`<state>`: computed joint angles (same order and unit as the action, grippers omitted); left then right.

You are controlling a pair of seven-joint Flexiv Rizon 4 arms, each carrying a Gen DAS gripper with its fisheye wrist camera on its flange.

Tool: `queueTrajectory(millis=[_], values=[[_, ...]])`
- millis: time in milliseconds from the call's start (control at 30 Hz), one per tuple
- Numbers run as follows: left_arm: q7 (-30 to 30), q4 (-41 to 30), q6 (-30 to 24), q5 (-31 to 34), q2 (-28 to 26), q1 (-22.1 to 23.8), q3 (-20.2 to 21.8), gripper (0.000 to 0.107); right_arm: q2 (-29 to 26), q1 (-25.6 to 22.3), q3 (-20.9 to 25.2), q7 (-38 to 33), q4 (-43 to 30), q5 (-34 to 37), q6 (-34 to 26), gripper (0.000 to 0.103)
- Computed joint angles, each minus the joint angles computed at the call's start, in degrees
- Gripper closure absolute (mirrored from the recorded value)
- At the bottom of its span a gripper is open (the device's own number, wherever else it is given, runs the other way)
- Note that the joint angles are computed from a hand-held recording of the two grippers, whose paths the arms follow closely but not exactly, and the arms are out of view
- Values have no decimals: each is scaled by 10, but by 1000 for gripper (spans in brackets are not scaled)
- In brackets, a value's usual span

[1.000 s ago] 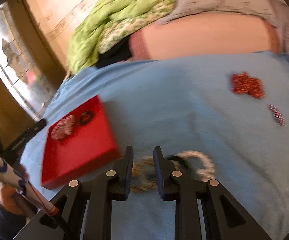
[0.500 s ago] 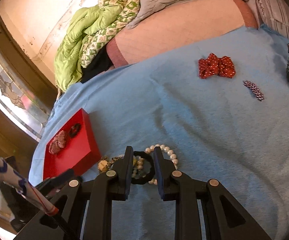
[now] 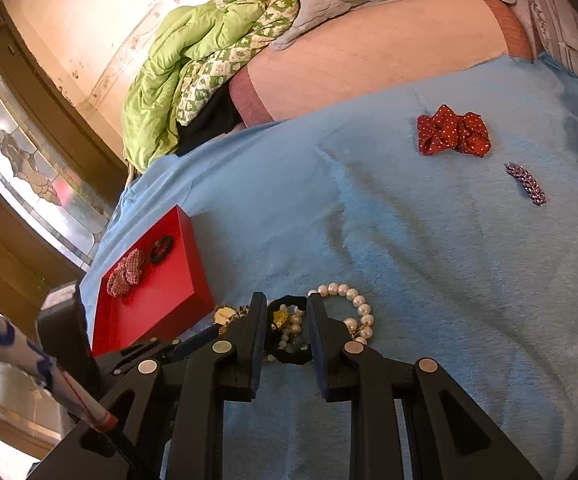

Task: Organize jewelry
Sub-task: 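Grasp the leopard-print scrunchie with the left gripper while the right gripper grasps a black ridged hair tie, then lift and carry both held hair ties toward the red tray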

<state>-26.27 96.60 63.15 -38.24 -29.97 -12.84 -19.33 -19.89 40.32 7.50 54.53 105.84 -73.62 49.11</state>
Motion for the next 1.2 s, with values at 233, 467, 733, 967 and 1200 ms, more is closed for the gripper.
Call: queueTrajectory(millis=[233, 467, 733, 967, 1200], values=[[84, 12, 13, -133, 28, 32, -36, 94, -28, 2, 4, -105, -33, 43, 21, 81], [77, -1, 1, -143, 26, 18, -7, 94, -75, 39, -1, -303, -104, 165, -43, 81], [76, -1, -1, -145, 29, 12, 0, 94, -99, 54, -13, -388, -134, 234, -71, 89], [83, 5, 3, -159, 35, 12, -2, 94, -76, 78, -35, -346, -116, 191, -95, 96], [86, 3, 5, -161, 34, 10, 2, 94, -50, 72, -33, -247, -91, 84, -105, 96]])
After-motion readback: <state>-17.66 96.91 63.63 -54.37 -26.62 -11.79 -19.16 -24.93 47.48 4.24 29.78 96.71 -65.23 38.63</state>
